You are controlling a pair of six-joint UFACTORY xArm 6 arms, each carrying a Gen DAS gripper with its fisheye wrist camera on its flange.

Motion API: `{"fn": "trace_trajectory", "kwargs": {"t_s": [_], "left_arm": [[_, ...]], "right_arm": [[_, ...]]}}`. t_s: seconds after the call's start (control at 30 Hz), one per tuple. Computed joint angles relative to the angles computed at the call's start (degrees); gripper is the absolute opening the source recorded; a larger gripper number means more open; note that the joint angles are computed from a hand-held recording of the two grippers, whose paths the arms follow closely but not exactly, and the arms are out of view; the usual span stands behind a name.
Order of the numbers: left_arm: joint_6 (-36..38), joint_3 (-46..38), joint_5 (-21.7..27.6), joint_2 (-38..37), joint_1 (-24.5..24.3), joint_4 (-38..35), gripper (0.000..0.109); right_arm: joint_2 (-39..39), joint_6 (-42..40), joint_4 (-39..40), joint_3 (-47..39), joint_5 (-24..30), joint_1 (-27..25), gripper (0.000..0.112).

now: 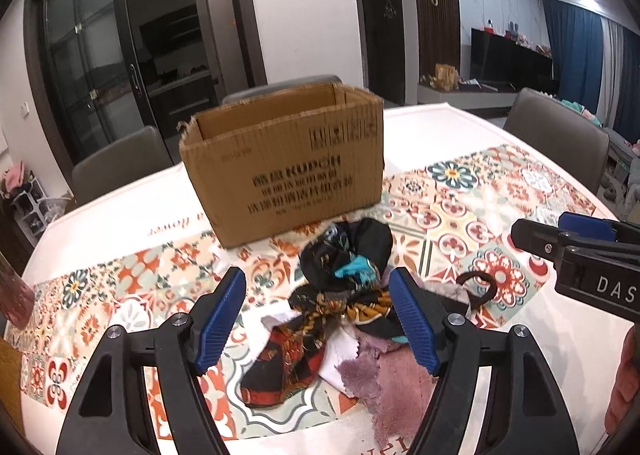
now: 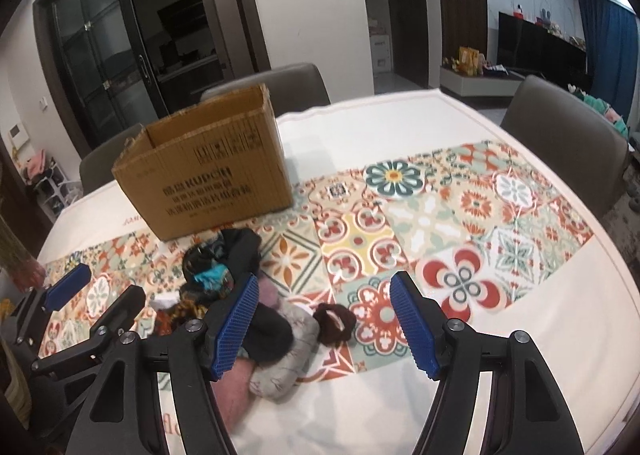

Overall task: Organize soft objects
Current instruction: 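Move both tools back over the remaining pile of cloth items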

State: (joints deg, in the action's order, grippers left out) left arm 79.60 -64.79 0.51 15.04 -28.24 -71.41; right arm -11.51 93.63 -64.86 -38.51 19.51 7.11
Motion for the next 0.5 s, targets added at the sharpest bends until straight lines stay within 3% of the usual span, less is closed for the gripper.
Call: {"fn": "trace_trajectory", "kwargs": {"t_s": [0.5], "left_arm": [[-3.96,-3.62,-1.26,7.3,-0.68,3.11,0.074]], "right_arm": [[7.32,8.0,-6.35,-0.8,-4.09,-3.14,0.069]]}}
